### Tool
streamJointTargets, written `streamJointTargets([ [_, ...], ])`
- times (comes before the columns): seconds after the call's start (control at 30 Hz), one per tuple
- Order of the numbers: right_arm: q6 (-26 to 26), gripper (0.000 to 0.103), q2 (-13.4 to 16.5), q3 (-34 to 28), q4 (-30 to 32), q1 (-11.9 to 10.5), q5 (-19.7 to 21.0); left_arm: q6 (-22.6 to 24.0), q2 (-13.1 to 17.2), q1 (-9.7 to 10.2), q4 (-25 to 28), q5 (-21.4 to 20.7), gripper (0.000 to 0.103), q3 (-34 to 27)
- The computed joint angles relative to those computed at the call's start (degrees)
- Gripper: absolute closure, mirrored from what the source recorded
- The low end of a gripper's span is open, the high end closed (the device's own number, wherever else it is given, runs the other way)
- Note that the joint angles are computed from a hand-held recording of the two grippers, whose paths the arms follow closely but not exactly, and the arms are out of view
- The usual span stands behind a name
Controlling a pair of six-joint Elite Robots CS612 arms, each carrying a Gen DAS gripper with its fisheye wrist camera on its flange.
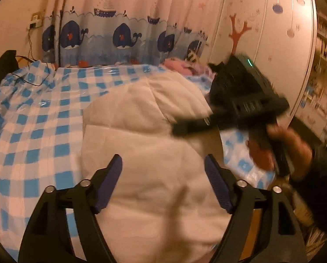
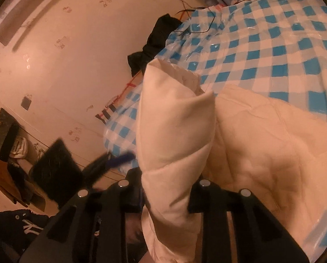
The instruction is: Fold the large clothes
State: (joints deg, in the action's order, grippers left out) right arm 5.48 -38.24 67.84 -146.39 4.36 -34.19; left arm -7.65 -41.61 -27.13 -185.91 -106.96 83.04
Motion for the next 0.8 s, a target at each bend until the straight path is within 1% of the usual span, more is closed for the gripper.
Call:
streamJointTargets([
  [0.1, 5.97, 0.076, -0.29, 3.53, -5.24, -1.36, -0.39, 0.01, 2.89, -0.51, 5.88, -3.85, 0.028, -4.55],
  [0.13, 7.81, 0.076, -0.3, 4.91, -6.51, -1.72, -2.4, 0.6, 3.89, -0.92, 8.06, -4.13, 0.028, -5.91],
  [0.17, 8.46, 0.076, -0.3, 6.06, -6.45, -1.84, -5.26, 1.66, 5.02, -1.52, 11.34, -3.76, 0.026, -7.52],
  [0.2, 9.54, 0.076, 0.11, 7.1, -6.71, -2.04, -6.95, 2.9, 6.0, -2.18, 14.46, -2.87, 0.022, -8.95],
  [0.23, 12.22, 0.077, 0.95, 7.89, -8.77, -2.42, -6.23, 4.8, 6.69, -2.95, 16.12, -1.3, 0.02, -9.76],
  [0.27, 16.63, 0.077, 2.18, 8.54, -12.69, -3.0, -4.0, 6.46, 6.96, -3.57, 16.53, 0.54, 0.015, -9.94],
  [0.3, 20.67, 0.077, 3.16, 8.88, -16.49, -3.47, -2.14, 8.68, 6.95, -4.49, 16.69, 3.64, 0.014, -9.78],
  [0.33, 22.31, 0.077, 3.15, 9.29, -18.3, -3.51, -2.48, 9.68, 6.85, -5.04, 16.64, 5.45, 0.014, -9.59],
  [0.37, 22.09, 0.076, 2.23, 10.13, -19.22, -3.24, -4.89, 9.88, 6.8, -5.17, 16.49, 5.87, 0.013, -9.47],
  [0.4, 21.44, 0.072, 1.26, 10.88, -19.67, -2.9, -7.46, 9.77, 6.83, -5.06, 16.05, 5.7, 0.013, -9.4],
  [0.43, 21.03, 0.069, -0.23, 12.18, -21.42, -2.32, -11.99, 9.29, 6.86, -4.88, 15.6, 5.15, 0.013, -9.33],
  [0.47, 20.93, 0.067, -1.23, 13.14, -23.26, -1.85, -15.48, 8.56, 6.98, -4.6, 15.06, 4.36, 0.013, -9.28],
  [0.5, 19.98, 0.062, -2.59, 14.32, -25.53, -1.02, -21.24, 8.11, 7.02, -4.51, 14.6, 4.13, 0.012, -9.16],
  [0.53, 19.11, 0.057, -3.5, 15.15, -27.33, -0.44, -25.4, 8.03, 6.98, -4.59, 14.15, 4.35, 0.012, -8.94],
  [0.57, 18.32, 0.054, -4.03, 15.47, -28.03, 0.02, -28.34, 8.16, 6.96, -4.7, 13.9, 4.74, 0.012, -8.85],
  [0.6, 16.58, 0.049, -4.55, 15.31, -26.4, 0.65, -31.98, 8.47, 6.95, -4.9, 13.58, 5.55, 0.012, -8.72],
  [0.63, 14.15, 0.047, -4.5, 14.28, -22.36, 1.39, -36.65, 8.77, 7.04, -4.99, 13.48, 6.05, 0.011, -8.8],
  [0.67, 12.13, 0.044, -3.67, 12.36, -17.65, 1.89, -39.61, 9.04, 7.13, -5.13, 13.35, 6.53, 0.011, -8.85],
  [0.7, 11.77, 0.04, -2.42, 11.17, -15.35, 2.08, -40.16, 9.09, 7.23, -5.16, 13.74, 6.6, 0.011, -9.09],
  [0.73, 13.81, 0.038, -1.36, 10.74, -15.44, 1.69, -38.31, 8.96, 7.17, -5.26, 13.95, 6.79, 0.011, -9.03],
  [0.77, 15.05, 0.037, -0.63, 10.56, -16.05, 1.51, -37.41, 8.87, 7.16, -5.27, 14.91, 6.98, 0.011, -9.32],
  [0.8, 15.18, 0.036, -0.32, 10.36, -16.29, 1.66, -37.95, 8.96, 6.99, -5.26, 15.93, 7.09, 0.011, -9.53],
])
